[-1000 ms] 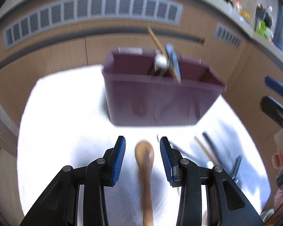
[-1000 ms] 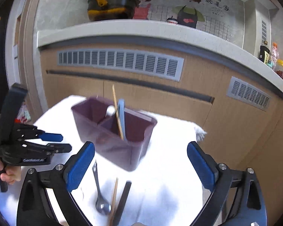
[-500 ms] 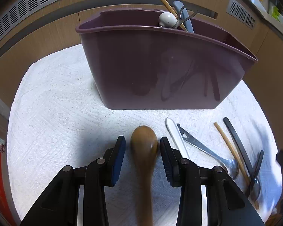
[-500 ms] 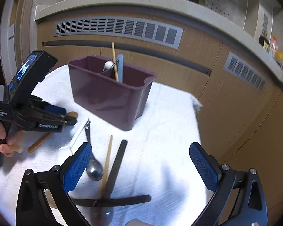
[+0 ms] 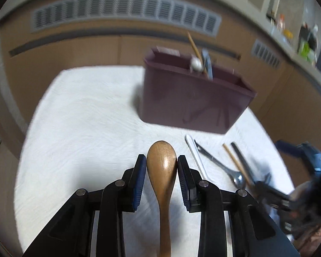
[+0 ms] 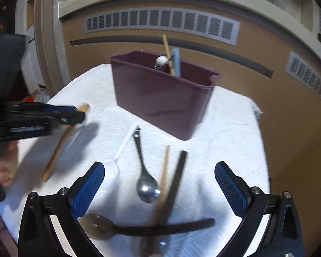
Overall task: Organize utensils
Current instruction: 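Grasp the wooden spoon by its handle with the left gripper, then lift the wooden spoon with left gripper while right grasps the white plastic spoon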
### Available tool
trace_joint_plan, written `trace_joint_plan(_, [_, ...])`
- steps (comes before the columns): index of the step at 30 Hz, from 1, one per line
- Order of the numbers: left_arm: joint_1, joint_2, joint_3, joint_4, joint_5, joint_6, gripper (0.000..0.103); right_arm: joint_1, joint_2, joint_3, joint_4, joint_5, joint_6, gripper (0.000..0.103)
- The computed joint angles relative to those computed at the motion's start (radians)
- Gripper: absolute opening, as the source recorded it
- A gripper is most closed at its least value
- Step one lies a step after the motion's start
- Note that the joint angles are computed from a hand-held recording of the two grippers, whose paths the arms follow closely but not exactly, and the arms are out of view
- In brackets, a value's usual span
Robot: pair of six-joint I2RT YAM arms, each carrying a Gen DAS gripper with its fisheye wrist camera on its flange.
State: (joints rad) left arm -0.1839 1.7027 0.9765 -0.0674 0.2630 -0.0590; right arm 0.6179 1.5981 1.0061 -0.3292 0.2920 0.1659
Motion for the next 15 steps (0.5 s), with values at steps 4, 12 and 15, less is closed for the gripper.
trace_joint_plan(4, [0.061, -0.125, -0.095, 0.038, 0.042, -0.018, 0.031, 0.009, 0.125, 0.138, -0.087, -0.077, 0.007, 0.062])
trace_joint_plan(12, [0.152, -0.210, -0.168, 0.058, 0.110, -0.034, 0.031, -0.019, 0.402, 0.448, -0.223, -0.186, 0.077, 0.028])
trace_joint_plan(15, [0.177, -0.219, -0.180, 0.060, 0.139, -0.037, 0.031, -0.025, 0.480, 0.539, -0.275, -0.192, 0.106, 0.023])
